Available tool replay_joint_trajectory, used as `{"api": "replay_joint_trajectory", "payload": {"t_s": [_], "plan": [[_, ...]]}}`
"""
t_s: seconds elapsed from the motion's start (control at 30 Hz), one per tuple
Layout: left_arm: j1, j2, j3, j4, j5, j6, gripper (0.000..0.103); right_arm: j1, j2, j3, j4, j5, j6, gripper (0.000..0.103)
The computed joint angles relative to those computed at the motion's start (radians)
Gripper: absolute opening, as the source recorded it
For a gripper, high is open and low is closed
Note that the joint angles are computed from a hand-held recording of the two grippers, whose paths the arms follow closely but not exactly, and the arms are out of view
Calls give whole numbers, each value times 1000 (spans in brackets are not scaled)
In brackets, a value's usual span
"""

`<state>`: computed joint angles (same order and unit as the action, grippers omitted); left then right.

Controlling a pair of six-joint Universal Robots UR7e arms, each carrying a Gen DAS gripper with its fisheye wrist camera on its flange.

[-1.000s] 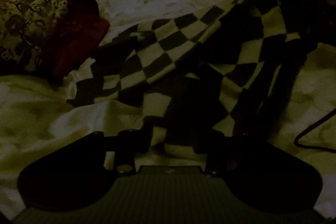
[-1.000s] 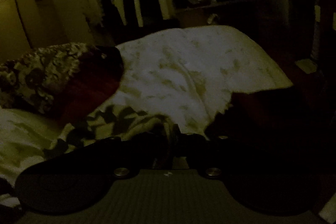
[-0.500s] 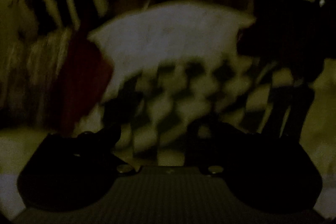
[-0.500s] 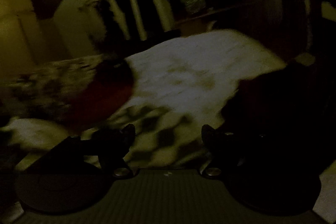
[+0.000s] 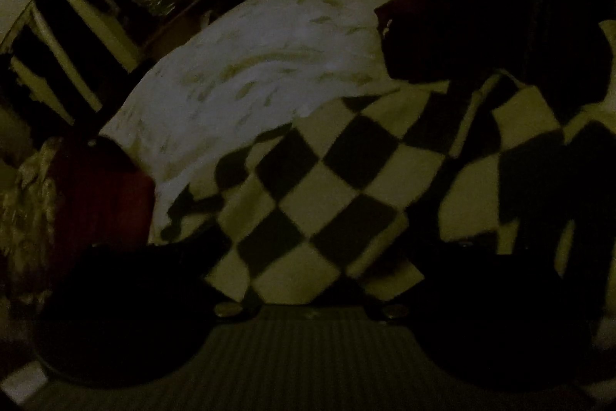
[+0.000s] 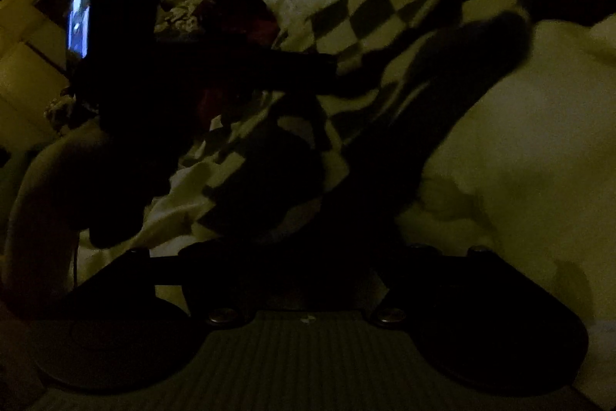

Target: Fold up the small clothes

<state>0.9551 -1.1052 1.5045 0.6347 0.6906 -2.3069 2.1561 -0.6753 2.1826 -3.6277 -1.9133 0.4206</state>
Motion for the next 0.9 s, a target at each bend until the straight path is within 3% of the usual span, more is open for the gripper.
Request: {"api": "replay_joint_trajectory", "payload": {"t_s": [0.1,0.23,0.33,0.47,0.53,0.6,0.63,0.67,0.73,0.83,0.9], "plan": [[6,60,-47,-57,-22,71,103,-8,14,-3,-7,38,-14,103],[-6,166,-159,110,65,-1,103,-20,25,2,-32,67,-22,103],[-19,181,-158,118,162,62,103,-28,26,11,-53,81,-22,103],[-27,275,-179,57,85,165,103,-35,29,6,-37,88,-23,103],[-20,321,-214,65,96,185,101,-38,26,8,-33,93,-22,103],[-14,375,-268,118,91,162,85,-39,25,10,-32,91,-25,103],[-7,421,-328,186,77,97,55,-39,26,9,-33,90,-25,103],[2,461,-391,264,70,13,18,-39,26,9,-34,90,-26,103],[33,520,-532,434,129,-168,17,-40,25,12,-36,92,-26,103],[92,546,-728,637,329,-336,16,-41,28,14,-46,96,-31,103],[127,533,-819,690,440,-403,16,-43,28,13,-46,100,-33,103]]}}
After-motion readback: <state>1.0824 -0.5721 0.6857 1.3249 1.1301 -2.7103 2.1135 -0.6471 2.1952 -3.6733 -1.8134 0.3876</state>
